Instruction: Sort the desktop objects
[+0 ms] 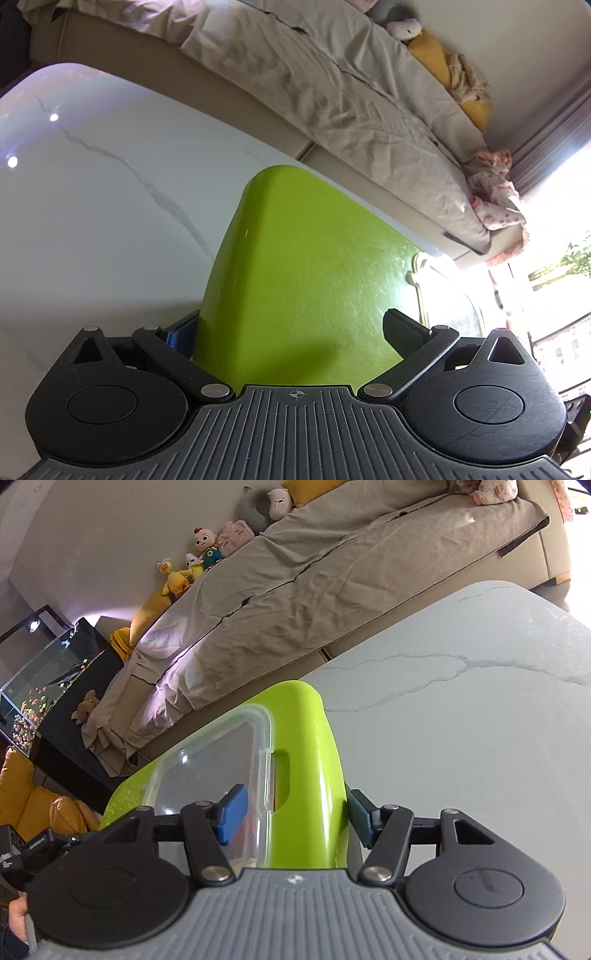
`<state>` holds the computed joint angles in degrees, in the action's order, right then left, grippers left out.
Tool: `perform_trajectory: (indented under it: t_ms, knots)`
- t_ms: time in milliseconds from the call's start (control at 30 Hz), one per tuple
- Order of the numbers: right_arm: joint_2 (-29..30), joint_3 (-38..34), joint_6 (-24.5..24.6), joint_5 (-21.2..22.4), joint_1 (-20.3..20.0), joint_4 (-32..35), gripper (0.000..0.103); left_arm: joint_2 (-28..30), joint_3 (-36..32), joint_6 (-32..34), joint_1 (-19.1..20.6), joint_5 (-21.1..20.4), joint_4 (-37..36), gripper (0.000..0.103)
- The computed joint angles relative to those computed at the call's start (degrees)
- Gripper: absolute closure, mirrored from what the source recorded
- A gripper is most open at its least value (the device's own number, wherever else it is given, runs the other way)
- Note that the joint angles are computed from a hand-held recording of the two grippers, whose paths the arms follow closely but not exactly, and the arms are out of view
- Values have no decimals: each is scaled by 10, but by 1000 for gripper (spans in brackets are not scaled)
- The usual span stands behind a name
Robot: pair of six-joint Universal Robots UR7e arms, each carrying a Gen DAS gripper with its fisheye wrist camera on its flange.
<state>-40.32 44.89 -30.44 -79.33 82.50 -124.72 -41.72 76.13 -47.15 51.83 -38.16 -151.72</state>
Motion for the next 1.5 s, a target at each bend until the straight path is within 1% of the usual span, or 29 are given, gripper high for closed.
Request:
perform_trajectory:
  t_ms: [67, 133, 167, 233, 300, 367, 500, 567, 633, 667, 733, 800, 833, 900, 967, 1000, 1067, 1133, 1167, 1233, 1267, 1300, 1367, 1467, 1500]
  knots:
    - [-5, 10, -3, 7, -4, -4, 41, 3, -11, -5, -1, 8, 36, 1]
    - [-11, 25, -8, 7, -4, -17, 41, 4, -11, -18, 1, 4, 57, 1]
    - [-14, 31, -12, 7, -4, -24, 41, 3, -6, -20, 4, -1, 54, 1]
    - [-15, 36, -19, 6, -3, -33, 41, 0, 12, -11, 7, -7, 13, 1]
    - [-12, 29, -10, 1, 0, -28, 41, 0, 11, -9, 7, -4, 8, 1]
    - [-12, 31, -10, -4, 2, -32, 41, 1, 4, -6, 9, -4, 16, 1]
    - [-21, 50, -3, -5, 2, -52, 40, -1, 7, 2, 9, 3, 2, 1]
    - [-29, 72, -2, -7, 3, -89, 34, -7, 16, -1, 8, 11, -8, 1]
    - [-36, 90, 11, 8, 0, -126, 20, -16, 28, -14, 4, 26, -10, 1]
    - [-41, 96, 23, 21, -3, -138, 19, -22, 36, -19, 0, 38, -10, 1]
    - [-49, 103, 40, 28, -6, -147, 11, -34, 52, -28, -10, 58, -5, 1]
    - [-57, 108, 46, 26, -6, -147, 10, -46, 73, -27, -20, 63, -15, 0]
    - [-62, 110, 35, 19, -5, -134, 10, -52, 84, -29, -25, 60, -17, 0]
    - [-77, 127, 7, 6, -4, -125, 10, -61, 100, -52, -32, 55, 5, 0]
    - [-95, 161, -14, -6, -4, -148, 10, -71, 114, -89, -39, 53, 39, 0]
    - [-105, 182, -15, -10, -5, -169, 11, -76, 120, -113, -43, 55, 59, 0]
    - [-126, 223, -13, -12, -8, -203, 11, -86, 137, -164, -58, 74, 95, 0]
    - [-147, 248, -20, -5, -11, -200, 8, -93, 143, -213, -76, 99, 144, 0]
    - [-157, 257, -25, -4, -11, -195, 7, -93, 144, -211, -85, 106, 144, 0]
    - [-176, 275, -41, -2, -9, -185, 0, -91, 139, -206, -103, 117, 149, 0]
    - [-182, 278, -49, -9, -5, -178, 0, -90, 131, -207, -111, 121, 162, 0]
    - [-187, 280, -57, -16, 0, -170, 0, -88, 120, -214, -118, 119, 183, 0]
    - [-193, 276, -59, -78, 22, -152, 0, -83, 96, -226, -131, 114, 225, 0]
    - [-215, 312, -70, -109, 40, -187, 0, -71, 54, -242, -147, 101, 292, 0]
    - [-223, 320, -66, -124, 48, -184, 0, -65, 47, -236, -153, 98, 291, 0]
